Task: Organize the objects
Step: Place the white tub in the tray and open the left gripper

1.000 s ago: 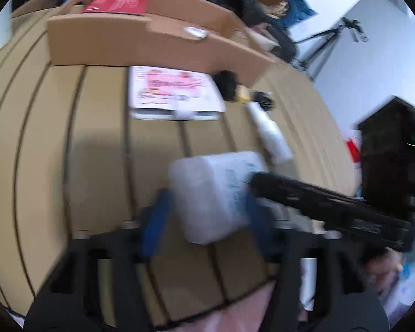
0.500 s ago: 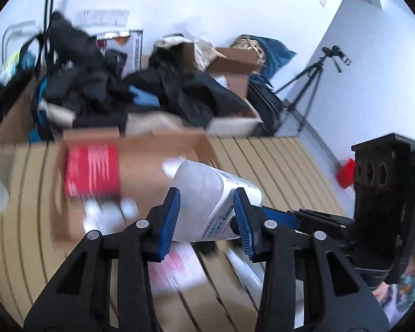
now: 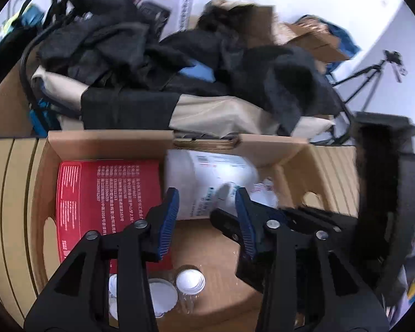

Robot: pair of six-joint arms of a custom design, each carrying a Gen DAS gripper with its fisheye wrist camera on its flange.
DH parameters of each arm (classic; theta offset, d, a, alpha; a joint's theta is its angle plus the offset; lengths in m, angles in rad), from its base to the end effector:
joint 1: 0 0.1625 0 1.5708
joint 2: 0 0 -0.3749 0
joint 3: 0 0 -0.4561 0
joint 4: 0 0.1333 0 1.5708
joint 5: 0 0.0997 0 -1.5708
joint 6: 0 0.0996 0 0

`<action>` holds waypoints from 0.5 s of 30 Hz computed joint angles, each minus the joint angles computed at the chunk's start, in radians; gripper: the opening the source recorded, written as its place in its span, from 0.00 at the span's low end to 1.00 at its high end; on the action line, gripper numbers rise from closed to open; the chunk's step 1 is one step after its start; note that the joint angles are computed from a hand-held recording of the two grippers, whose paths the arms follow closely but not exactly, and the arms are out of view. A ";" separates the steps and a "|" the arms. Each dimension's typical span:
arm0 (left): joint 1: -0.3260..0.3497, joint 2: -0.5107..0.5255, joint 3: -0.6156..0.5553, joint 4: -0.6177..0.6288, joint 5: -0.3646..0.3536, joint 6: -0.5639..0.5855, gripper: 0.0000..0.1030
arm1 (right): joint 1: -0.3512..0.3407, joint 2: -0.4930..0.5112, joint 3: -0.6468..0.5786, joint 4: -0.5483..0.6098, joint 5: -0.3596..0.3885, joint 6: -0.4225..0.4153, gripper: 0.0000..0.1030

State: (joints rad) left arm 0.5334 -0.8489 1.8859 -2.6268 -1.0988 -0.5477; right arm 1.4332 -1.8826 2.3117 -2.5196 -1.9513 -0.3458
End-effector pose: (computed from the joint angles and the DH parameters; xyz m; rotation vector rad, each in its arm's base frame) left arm -0.4096 -0.4493 -0.0356 0.6681 2.7000 -0.4949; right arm 0.0361 -0.4413 0.2988 0.1378 -2.5999 0.5513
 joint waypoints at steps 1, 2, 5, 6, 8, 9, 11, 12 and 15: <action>-0.013 -0.014 0.015 -0.011 0.017 0.012 0.55 | 0.006 -0.008 0.008 -0.016 0.000 -0.017 0.41; -0.027 -0.032 0.030 -0.017 0.042 0.025 0.64 | 0.015 -0.024 0.017 -0.028 -0.001 -0.031 0.47; -0.061 -0.104 0.049 0.068 0.078 0.015 0.78 | 0.039 -0.096 0.034 -0.014 -0.009 -0.052 0.85; -0.070 -0.131 0.048 0.134 0.095 -0.008 0.80 | 0.053 -0.141 0.039 0.018 -0.017 -0.058 0.85; -0.103 -0.186 0.044 0.309 0.161 -0.077 0.83 | 0.082 -0.205 0.036 0.081 -0.052 -0.060 0.85; -0.120 -0.212 0.046 0.388 0.184 -0.109 0.85 | 0.104 -0.238 0.027 0.116 -0.079 -0.052 0.85; -0.160 -0.279 0.057 0.574 0.231 -0.203 0.90 | 0.135 -0.313 0.018 0.182 -0.124 -0.045 0.85; -0.178 -0.309 0.065 0.638 0.242 -0.237 0.90 | 0.159 -0.359 0.013 0.219 -0.162 -0.037 0.85; -0.249 -0.417 0.092 0.803 0.227 -0.326 0.95 | 0.224 -0.479 -0.007 0.350 -0.240 0.013 0.85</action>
State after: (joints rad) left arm 0.2848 -1.2661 1.9779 -1.8240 -0.8722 -0.8741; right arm 1.6571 -2.3620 2.3049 -2.1693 -2.1912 -0.3332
